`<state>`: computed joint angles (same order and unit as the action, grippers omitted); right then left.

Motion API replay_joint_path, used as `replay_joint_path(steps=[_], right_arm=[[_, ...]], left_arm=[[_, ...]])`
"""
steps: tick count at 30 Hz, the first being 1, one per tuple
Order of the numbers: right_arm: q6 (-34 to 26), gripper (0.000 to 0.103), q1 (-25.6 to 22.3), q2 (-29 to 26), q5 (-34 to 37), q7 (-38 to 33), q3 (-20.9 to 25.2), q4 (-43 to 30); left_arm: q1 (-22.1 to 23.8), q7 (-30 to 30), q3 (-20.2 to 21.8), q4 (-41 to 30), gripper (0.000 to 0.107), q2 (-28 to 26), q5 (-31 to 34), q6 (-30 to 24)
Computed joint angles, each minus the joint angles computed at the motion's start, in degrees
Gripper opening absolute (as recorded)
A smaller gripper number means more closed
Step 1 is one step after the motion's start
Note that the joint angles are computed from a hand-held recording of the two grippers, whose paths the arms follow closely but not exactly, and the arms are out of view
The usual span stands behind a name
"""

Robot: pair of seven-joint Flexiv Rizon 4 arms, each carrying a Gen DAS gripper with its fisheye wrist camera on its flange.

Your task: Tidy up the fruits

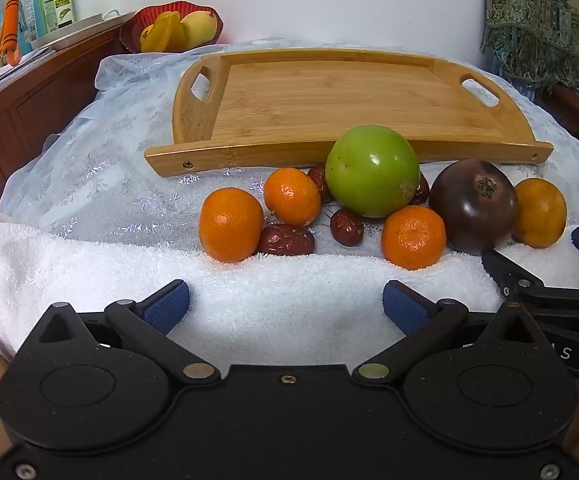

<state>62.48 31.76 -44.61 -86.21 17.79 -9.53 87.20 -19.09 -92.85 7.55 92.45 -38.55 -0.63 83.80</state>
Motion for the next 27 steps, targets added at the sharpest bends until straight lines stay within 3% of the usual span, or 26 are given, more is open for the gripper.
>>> replay_joint_path(steps=[8, 12, 27], right_arm=[[0.0, 0.103, -0.1, -0.1, 0.1, -0.2, 0.1, -0.1], [0.0, 0.103, 0.0, -0.1, 0.2, -0.3, 0.1, -0.1], [0.2, 0.103, 0.0, -0.1, 0.4, -0.5, -0.1, -0.1]], left_arm=[[1.2, 0.9, -1.5, 0.8, 0.103, 0.0, -1.0, 1.6], [2.2, 1.8, -2.7, 0.4, 0.103, 0.2, -2.3, -0.1], [1.3, 2.2, -1.8, 0.7, 0.103, -0.2, -2.0, 1.4]])
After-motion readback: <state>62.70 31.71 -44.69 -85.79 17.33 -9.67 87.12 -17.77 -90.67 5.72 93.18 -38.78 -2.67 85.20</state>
